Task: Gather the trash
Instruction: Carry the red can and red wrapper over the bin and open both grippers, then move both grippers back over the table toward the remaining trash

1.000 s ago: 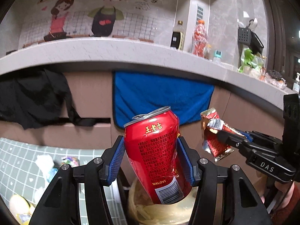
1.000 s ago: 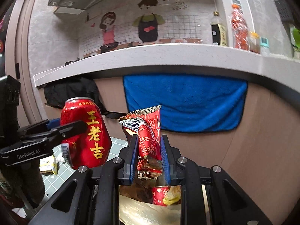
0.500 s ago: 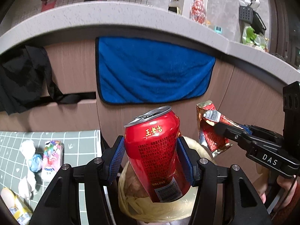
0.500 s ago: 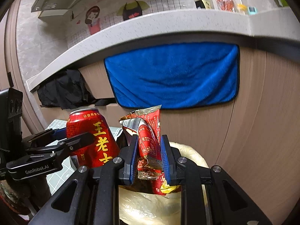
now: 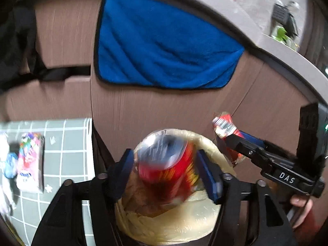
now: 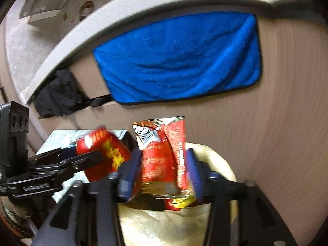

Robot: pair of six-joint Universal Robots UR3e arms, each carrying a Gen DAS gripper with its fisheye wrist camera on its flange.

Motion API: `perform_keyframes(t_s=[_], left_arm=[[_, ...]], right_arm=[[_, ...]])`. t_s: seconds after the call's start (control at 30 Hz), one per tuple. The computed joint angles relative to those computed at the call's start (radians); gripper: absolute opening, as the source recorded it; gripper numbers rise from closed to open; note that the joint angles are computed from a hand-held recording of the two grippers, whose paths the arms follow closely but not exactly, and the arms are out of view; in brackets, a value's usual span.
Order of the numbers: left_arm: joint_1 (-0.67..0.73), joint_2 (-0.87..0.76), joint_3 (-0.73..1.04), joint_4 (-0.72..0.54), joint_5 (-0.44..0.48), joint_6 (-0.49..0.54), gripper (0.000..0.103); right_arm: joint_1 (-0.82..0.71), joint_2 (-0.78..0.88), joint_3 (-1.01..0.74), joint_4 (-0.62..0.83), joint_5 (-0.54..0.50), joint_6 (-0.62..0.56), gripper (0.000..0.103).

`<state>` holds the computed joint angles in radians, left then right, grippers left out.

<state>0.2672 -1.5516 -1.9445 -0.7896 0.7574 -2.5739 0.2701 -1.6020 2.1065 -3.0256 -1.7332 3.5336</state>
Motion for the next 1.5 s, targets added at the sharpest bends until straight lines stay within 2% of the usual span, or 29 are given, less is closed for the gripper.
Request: perform_keyframes(t_s=[0.23, 0.37, 0.43, 0.63, 0.8, 0.93, 1.07, 1.2, 1.33, 1.5], left_arm=[[0.117, 0.039, 0.03, -0.105, -0.045, 0.029, 0.075], [0.234, 0.112, 0.014, -0.204, -0.068, 0.101, 0.075], [0.304, 0.16, 0.003, -0.268, -0.082, 0.167, 0.075], [0.6, 0.262, 0.068, -0.597, -0.115, 0.483, 0.075], [0.828, 0.194, 0.21, -0.82, -0.123, 0.663, 0.075], [0.962, 0.069, 0.334, -0.93, -0.104, 0.722, 0.075], [1.033, -0.04, 0.389, -0.941, -0.071, 0.732, 0.076], [1.064, -0.147, 0.417, -0.946, 0.001, 0.741, 0.076], [1.104, -0.18, 0.383, -0.964, 0.043, 0.831, 0.077], [1.136, -0.243, 0.432, -0.97, 0.028, 0.817, 0.08]], right_arm=[[-0.018, -0.007, 0.007, 0.013, 0.019, 0.023, 0.051], [0.003, -0.01, -0.001, 0.002, 0.009, 0.046, 0.052], [0.029, -0.002, -0.024, 0.011, -0.015, 0.051, 0.053], [0.151, 0.08, -0.141, -0.013, -0.113, 0.059, 0.053], [0.269, 0.207, -0.296, -0.018, -0.186, 0.057, 0.053], [0.329, 0.318, -0.434, 0.013, -0.155, 0.067, 0.053], [0.379, 0.433, -0.591, 0.09, -0.108, 0.081, 0.053], [0.442, 0.549, -0.778, 0.221, -0.108, 0.067, 0.053], [0.494, 0.637, -0.912, 0.315, -0.107, 0.057, 0.053], [0.508, 0.783, -1.119, 0.42, 0.01, 0.062, 0.053]])
